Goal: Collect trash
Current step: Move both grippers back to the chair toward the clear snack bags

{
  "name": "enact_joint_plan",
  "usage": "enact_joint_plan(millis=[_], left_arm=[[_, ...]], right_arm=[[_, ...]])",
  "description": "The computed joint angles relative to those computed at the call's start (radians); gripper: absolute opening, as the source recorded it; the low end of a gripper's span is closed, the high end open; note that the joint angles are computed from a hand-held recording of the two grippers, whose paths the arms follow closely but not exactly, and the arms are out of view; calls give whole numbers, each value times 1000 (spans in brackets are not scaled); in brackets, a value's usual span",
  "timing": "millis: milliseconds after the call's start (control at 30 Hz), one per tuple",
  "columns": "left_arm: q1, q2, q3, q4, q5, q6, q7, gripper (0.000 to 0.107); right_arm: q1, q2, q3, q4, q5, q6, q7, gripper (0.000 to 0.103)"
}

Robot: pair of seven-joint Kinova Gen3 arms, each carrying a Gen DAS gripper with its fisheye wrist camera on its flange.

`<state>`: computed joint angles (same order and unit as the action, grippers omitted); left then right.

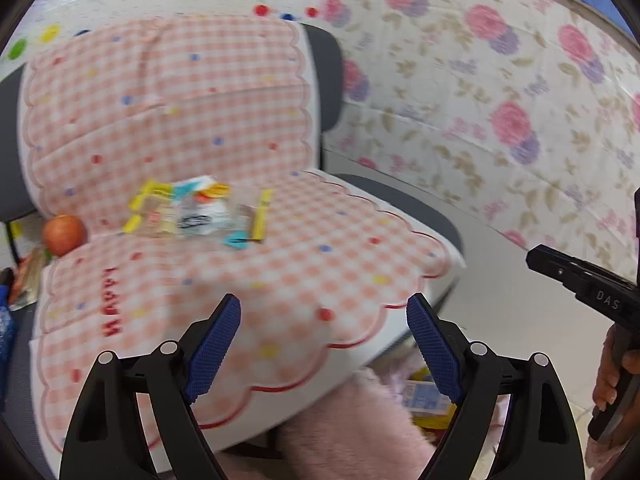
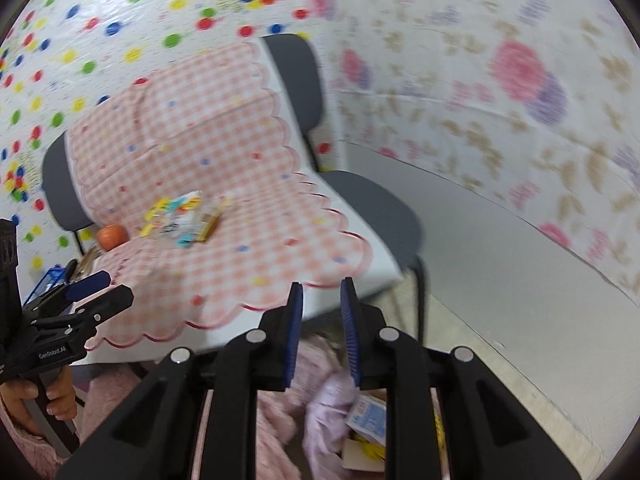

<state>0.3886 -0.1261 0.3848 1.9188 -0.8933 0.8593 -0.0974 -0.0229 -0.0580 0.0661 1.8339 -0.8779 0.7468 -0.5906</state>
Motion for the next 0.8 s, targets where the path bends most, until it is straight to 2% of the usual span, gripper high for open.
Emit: enact_joint_plan(millis=[133,400,567,800], left_arm=[[-34,-41,-9,12,6,93,15,85],[-146,-79,-38,20,18,182,-8,86],[-208,-71,-95,33,30,131,-48,86],[-266,-14,-162,30,39,47,-91,86]], right_arm=[[-40,39,-43,-53,-6,2,1,28],[-108,146,-145,-184,48,-15,-60,46],[-149,259,-206,-305,128,-13,-148,48],[-217,422,-265,-473,306,-3,-315,48]])
